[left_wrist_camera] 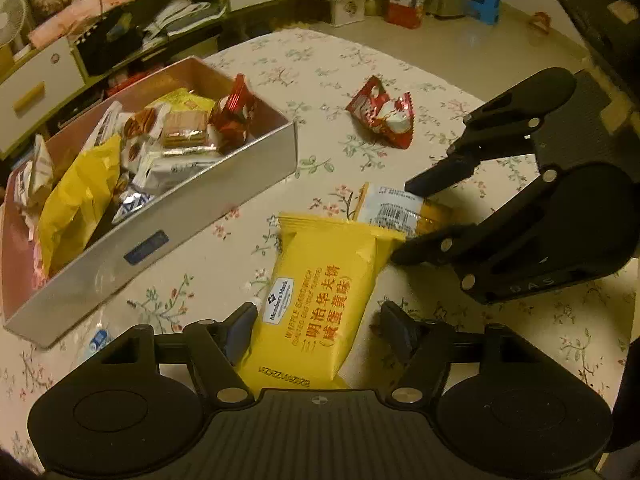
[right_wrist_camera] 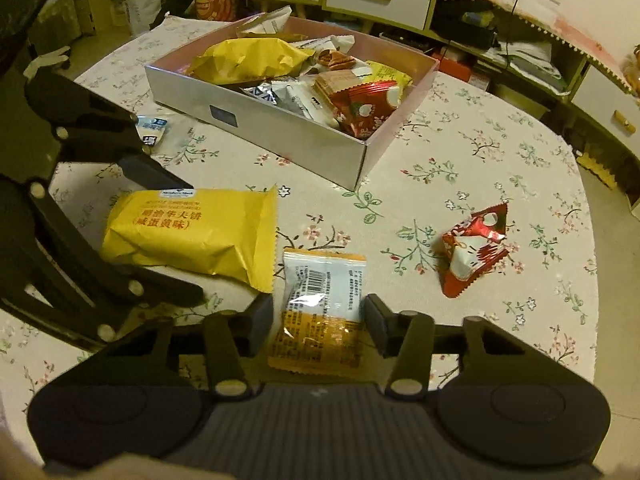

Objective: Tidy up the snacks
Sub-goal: 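Lift the yellow packet with the left tool while the right tool lifts the barcode packet, then carry the yellow packet and barcode packet into the pink box and open both tools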

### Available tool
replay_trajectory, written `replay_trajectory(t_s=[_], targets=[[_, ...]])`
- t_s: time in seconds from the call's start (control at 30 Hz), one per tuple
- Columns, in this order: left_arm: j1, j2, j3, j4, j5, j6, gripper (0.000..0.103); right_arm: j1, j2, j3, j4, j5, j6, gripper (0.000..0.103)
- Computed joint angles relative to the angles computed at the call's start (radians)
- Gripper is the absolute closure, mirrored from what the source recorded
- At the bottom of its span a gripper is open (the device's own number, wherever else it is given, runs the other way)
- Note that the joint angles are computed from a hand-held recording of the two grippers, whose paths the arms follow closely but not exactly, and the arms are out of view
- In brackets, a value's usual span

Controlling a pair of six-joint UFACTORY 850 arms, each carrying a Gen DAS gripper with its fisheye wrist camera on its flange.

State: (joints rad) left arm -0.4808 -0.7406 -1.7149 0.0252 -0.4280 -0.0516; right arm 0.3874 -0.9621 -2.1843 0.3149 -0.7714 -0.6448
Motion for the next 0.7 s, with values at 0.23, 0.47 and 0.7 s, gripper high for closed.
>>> replay_trajectory(t_s=[0.23,0.47,0.7], targets=[[-0.008,0.034,0.051,0.118,0.023,-0.191,0.059,0.01,0.01,0.012,-0.015,0.008,-0.015,0.065],[-0.01,0.078,0.108,0.183,0.042,-0.282,0.064,0.016,0.023,0.027,-0.02,0.024,-0.016,0.065],[-0.006,0.127,0.165,0.26,0.063,-0.384,0.064,0.024,0.025,0.011,-0.002,0.04,0.003,0.065]])
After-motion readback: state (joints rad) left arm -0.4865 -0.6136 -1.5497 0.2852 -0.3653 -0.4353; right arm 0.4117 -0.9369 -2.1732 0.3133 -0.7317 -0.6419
